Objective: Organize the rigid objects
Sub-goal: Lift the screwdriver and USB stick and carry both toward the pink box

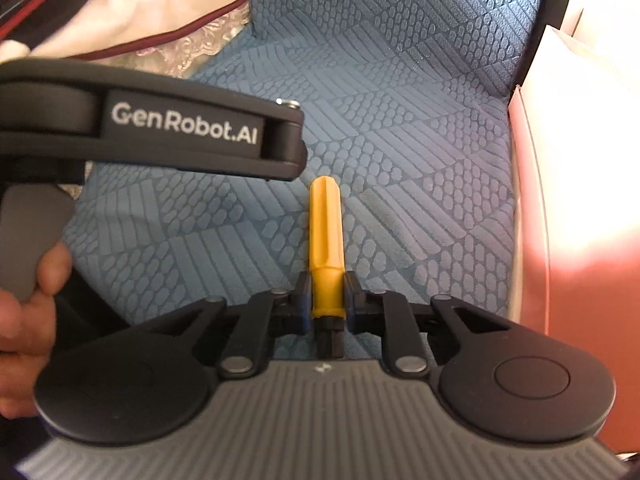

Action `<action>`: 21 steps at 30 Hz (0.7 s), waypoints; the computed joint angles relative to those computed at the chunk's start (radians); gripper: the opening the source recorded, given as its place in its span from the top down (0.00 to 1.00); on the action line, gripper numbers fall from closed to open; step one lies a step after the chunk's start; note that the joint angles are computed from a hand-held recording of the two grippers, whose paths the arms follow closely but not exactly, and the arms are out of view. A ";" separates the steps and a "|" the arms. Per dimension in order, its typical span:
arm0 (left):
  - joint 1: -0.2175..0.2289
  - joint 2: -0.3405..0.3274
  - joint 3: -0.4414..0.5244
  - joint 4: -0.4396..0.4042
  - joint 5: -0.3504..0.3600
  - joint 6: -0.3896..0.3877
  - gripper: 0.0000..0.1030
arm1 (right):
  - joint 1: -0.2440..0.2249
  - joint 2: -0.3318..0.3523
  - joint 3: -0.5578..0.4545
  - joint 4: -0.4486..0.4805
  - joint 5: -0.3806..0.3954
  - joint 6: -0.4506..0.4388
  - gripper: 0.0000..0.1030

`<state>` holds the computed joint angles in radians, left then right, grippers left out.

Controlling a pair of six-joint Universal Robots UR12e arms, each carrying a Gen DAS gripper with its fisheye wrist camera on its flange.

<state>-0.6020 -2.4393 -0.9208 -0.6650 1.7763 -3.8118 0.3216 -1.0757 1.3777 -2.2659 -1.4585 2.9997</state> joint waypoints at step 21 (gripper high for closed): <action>0.005 -0.001 0.021 0.056 -0.020 0.057 0.16 | -0.021 -0.018 -0.018 -0.099 -0.010 0.086 0.81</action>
